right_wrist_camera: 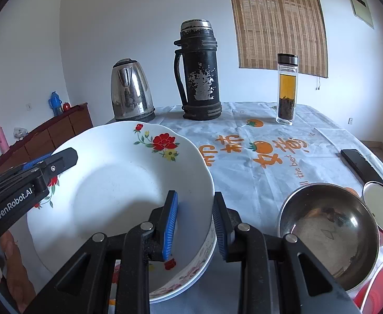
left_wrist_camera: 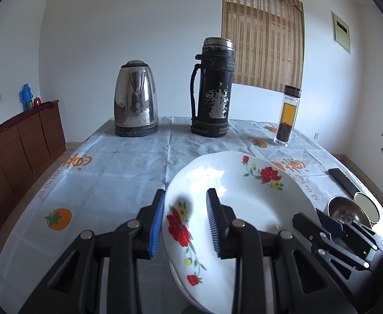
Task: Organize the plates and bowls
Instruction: 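Carry the red-flower plate over the pink-floral plate stack and lower it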
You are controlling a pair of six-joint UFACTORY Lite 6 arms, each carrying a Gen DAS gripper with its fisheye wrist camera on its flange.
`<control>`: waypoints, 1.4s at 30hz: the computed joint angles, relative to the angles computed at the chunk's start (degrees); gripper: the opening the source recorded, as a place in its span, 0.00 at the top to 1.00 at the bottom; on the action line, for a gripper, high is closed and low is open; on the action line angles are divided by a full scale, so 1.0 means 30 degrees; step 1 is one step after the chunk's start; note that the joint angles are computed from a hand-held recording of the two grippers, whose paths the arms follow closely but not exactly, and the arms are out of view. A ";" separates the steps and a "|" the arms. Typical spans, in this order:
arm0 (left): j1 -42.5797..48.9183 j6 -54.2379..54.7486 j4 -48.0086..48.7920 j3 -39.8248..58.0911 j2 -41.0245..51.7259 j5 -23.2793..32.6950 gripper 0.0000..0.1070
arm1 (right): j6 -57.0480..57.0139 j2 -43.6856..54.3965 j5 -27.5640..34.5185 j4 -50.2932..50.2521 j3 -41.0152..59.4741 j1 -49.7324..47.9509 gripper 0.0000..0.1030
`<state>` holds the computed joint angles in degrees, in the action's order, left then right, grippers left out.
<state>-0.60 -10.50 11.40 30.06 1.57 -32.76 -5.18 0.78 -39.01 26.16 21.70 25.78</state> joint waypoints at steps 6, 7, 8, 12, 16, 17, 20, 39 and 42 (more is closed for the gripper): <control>-0.0435 0.0505 -0.0549 0.0218 0.0680 -0.0253 0.73 | -0.0145 -0.0052 0.0066 0.0085 -0.0143 -0.0343 0.72; -0.0470 0.0556 -0.0593 0.0258 0.0793 -0.0287 0.73 | -0.0262 -0.0074 0.0051 0.0225 -0.0139 -0.0328 0.72; -0.0516 0.0626 -0.0645 0.0285 0.0896 -0.0338 0.73 | -0.0373 -0.0012 0.0006 0.0356 -0.0106 -0.0307 0.72; -0.0585 0.0799 -0.0727 0.0450 0.1195 -0.0363 0.73 | -0.0603 0.0302 0.0025 0.0614 0.0097 -0.0318 0.72; -0.0593 0.1021 -0.0770 0.0670 0.1674 -0.0348 0.73 | -0.0924 0.0418 0.0040 0.1005 0.0267 -0.0204 0.72; -0.0598 0.1044 -0.0731 0.0760 0.1848 -0.0309 0.73 | -0.0938 0.0463 0.0049 0.1025 0.0305 -0.0222 0.72; -0.0642 0.1147 -0.0693 0.0930 0.2226 -0.0222 0.73 | -0.1102 0.0762 0.0231 0.1140 0.0548 -0.0311 0.72; -0.0741 0.1635 -0.0892 0.1401 0.3012 0.0372 0.73 | -0.1598 0.1918 0.0688 0.1557 0.1352 -0.0328 0.72; -0.0736 0.1704 -0.0886 0.1478 0.3103 0.0442 0.73 | -0.1597 0.1932 0.0732 0.1548 0.1379 -0.0344 0.72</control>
<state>-2.80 -5.38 8.74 34.49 10.88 -31.44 -9.98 6.58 -36.81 30.80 25.84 24.75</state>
